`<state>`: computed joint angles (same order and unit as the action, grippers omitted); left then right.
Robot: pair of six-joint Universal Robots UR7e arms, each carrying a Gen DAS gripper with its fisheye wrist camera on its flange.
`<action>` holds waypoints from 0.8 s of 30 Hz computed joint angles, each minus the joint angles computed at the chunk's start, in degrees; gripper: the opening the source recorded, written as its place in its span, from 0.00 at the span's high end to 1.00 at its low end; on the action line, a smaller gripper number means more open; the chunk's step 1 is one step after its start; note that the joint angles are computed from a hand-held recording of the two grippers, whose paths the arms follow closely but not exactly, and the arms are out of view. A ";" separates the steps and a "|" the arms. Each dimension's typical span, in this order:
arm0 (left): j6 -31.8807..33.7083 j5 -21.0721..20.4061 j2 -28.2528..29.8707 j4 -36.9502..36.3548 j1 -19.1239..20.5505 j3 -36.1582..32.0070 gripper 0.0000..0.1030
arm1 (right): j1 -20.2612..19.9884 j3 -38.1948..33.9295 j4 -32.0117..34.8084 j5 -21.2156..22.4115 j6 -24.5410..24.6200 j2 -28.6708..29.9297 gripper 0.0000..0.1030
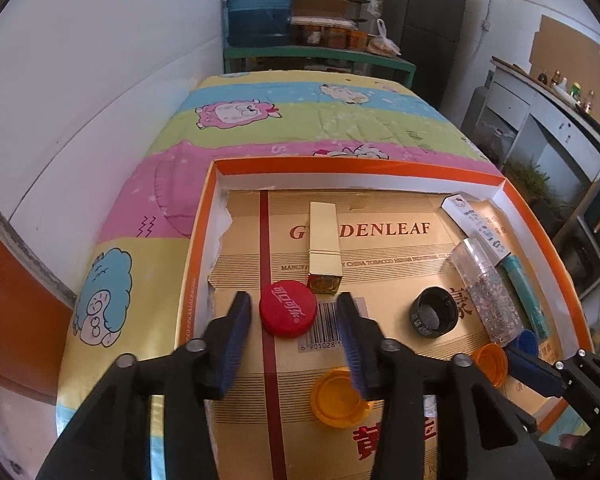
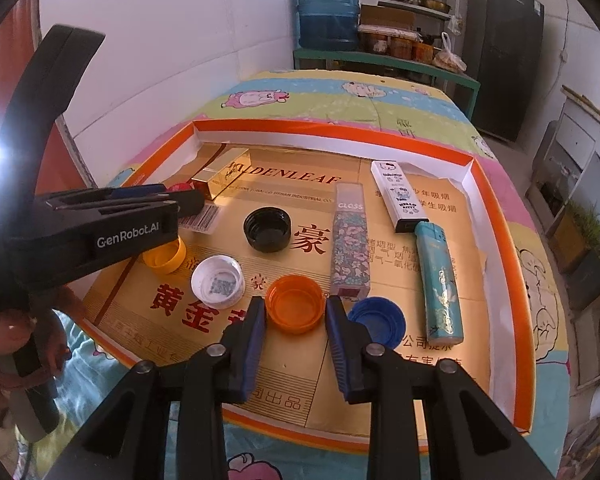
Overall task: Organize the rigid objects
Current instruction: 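Open both tools to release the red and orange caps into the tray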
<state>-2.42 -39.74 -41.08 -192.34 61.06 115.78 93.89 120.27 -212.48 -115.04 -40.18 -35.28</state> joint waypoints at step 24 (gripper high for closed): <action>0.29 -0.84 -1.36 -3.57 -1.39 2.76 0.38 | 0.33 2.05 -3.73 0.23 -0.19 -0.81 0.58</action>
